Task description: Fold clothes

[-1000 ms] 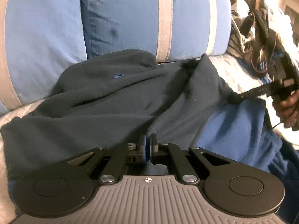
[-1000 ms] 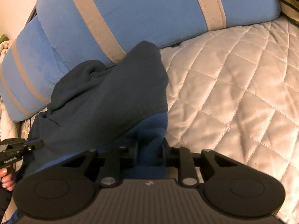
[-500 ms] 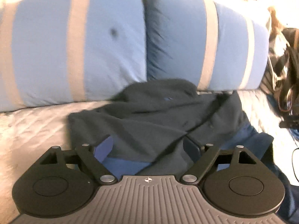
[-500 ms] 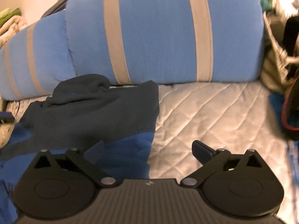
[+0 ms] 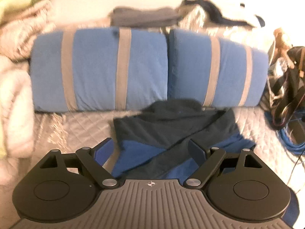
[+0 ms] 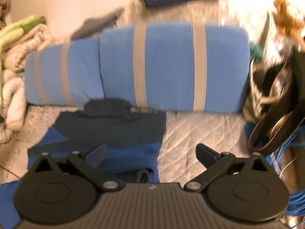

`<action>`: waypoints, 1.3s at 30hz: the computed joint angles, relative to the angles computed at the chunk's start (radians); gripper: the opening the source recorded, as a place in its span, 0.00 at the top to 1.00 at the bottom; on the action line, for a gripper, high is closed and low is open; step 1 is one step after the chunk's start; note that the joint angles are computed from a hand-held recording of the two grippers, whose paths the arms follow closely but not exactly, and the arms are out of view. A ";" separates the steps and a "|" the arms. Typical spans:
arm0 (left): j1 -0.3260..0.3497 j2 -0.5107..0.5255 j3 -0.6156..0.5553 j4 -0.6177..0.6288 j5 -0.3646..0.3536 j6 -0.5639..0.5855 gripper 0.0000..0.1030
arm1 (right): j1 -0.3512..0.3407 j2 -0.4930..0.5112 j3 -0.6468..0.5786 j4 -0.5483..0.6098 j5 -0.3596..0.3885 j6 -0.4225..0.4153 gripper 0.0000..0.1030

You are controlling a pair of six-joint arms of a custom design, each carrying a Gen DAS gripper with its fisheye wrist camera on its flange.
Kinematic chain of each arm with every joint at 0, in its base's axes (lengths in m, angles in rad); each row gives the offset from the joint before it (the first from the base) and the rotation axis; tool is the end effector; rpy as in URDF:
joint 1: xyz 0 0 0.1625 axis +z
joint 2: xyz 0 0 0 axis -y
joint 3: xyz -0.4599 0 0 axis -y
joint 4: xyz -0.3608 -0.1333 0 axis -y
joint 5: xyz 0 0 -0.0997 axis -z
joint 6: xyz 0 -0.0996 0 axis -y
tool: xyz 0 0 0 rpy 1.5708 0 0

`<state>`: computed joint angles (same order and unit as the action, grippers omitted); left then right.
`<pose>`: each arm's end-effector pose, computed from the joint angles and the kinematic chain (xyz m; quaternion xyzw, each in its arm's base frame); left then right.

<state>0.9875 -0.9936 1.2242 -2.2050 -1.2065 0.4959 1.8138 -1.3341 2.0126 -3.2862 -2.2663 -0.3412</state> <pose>-0.2614 -0.7026 0.4190 0.4639 0.8453 -0.2047 0.1687 0.1890 -0.4737 0.4300 0.0734 -0.8306 0.4508 0.3185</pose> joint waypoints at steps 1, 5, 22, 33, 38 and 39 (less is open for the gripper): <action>-0.008 -0.010 -0.006 0.002 -0.006 -0.008 0.17 | 0.018 -0.013 -0.003 -0.006 -0.005 -0.014 0.00; -0.042 -0.056 -0.020 0.002 -0.031 -0.005 0.17 | 0.087 -0.069 -0.026 -0.016 -0.043 -0.042 0.00; -0.089 -0.266 0.030 0.194 -0.057 -0.009 0.17 | 0.323 -0.257 0.047 0.015 -0.224 -0.020 0.00; 0.034 -0.349 0.338 0.061 -0.021 0.043 0.17 | 0.217 -0.312 0.329 0.060 -0.061 0.094 0.00; 0.130 -0.366 0.410 0.017 -0.117 0.031 0.17 | 0.118 -0.306 0.441 -0.030 0.078 0.111 0.00; 0.142 -0.371 0.428 -0.010 -0.112 0.042 0.17 | 0.098 -0.299 0.462 -0.060 0.103 0.109 0.00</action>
